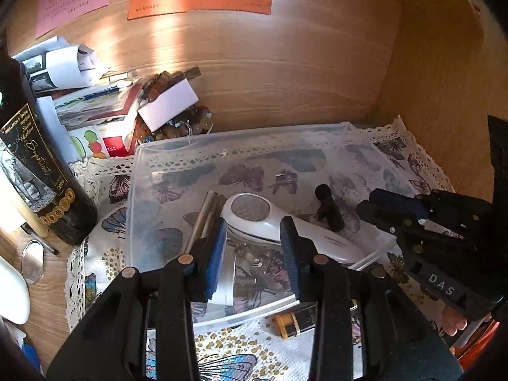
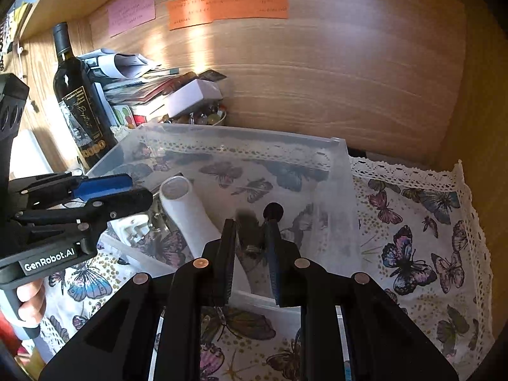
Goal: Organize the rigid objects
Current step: 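Carry the keys into the clear box with the left gripper while the right gripper drops a black piece in, then grasp the dark metal ornament on the cloth with the left gripper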
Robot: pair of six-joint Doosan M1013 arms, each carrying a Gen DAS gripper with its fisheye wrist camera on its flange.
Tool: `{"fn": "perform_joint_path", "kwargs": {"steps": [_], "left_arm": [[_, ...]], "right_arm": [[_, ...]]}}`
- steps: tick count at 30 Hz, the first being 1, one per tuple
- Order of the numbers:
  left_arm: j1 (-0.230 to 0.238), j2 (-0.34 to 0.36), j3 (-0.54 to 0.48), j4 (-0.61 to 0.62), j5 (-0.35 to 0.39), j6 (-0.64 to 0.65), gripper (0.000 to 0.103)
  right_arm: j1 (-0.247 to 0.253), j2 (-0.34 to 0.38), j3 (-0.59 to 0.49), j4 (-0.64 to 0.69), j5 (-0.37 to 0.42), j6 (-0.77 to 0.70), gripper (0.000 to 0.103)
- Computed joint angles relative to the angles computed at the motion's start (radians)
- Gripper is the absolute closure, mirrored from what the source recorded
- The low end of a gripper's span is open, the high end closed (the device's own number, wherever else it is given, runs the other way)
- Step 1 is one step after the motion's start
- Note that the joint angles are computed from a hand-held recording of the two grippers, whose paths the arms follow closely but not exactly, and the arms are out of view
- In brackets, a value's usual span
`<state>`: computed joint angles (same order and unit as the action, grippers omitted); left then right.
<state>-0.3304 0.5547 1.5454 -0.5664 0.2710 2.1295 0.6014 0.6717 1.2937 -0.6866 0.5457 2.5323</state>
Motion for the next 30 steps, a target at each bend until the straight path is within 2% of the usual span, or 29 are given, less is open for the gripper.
{"fn": "perform_joint_path", "kwargs": {"steps": [5, 7, 9, 11, 16, 17, 18, 19, 20, 21, 22, 26, 30], "left_arm": [[0.002, -0.024, 0.024, -0.024, -0.031, 0.027, 0.066], [0.003, -0.038, 0.04, -0.038, -0.048, 0.041, 0.06], [0.002, -0.055, 0.065, -0.043, -0.079, 0.045, 0.048], [0.0, -0.073, 0.093, -0.036, -0.115, 0.04, 0.04], [-0.002, -0.109, 0.155, -0.014, -0.159, 0.03, 0.027], [-0.001, -0.116, 0.17, -0.014, -0.165, 0.029, 0.027], [-0.002, -0.121, 0.18, 0.025, -0.167, -0.013, 0.022], [0.0, -0.126, 0.191, 0.01, -0.167, -0.003, 0.018], [0.001, -0.134, 0.207, -0.056, -0.174, 0.056, 0.012], [0.003, -0.142, 0.224, -0.143, -0.184, 0.134, 0.008], [0.004, -0.148, 0.238, -0.177, -0.195, 0.159, 0.007], [0.003, -0.168, 0.28, -0.066, -0.21, 0.044, 0.007], [0.004, -0.177, 0.31, -0.159, -0.182, 0.12, 0.007]], "right_arm": [[0.006, -0.02, 0.022, -0.045, -0.016, 0.044, 0.074], [0.012, -0.03, 0.032, -0.081, -0.02, 0.074, 0.069], [0.021, -0.044, 0.049, -0.131, -0.025, 0.116, 0.061], [0.03, -0.055, 0.065, -0.171, -0.029, 0.152, 0.055], [0.055, -0.08, 0.105, -0.281, -0.023, 0.252, 0.041], [0.059, -0.085, 0.114, -0.295, -0.025, 0.271, 0.035], [0.063, -0.088, 0.121, -0.308, -0.024, 0.289, 0.028], [0.068, -0.092, 0.13, -0.33, -0.02, 0.319, 0.026], [0.074, -0.096, 0.138, -0.353, -0.013, 0.35, 0.021], [0.077, -0.1, 0.148, -0.367, -0.011, 0.372, 0.02], [0.081, -0.103, 0.156, -0.375, -0.01, 0.387, 0.02], [0.092, -0.114, 0.183, -0.374, -0.01, 0.412, 0.019], [0.101, -0.119, 0.204, -0.365, -0.008, 0.427, 0.019]]}}
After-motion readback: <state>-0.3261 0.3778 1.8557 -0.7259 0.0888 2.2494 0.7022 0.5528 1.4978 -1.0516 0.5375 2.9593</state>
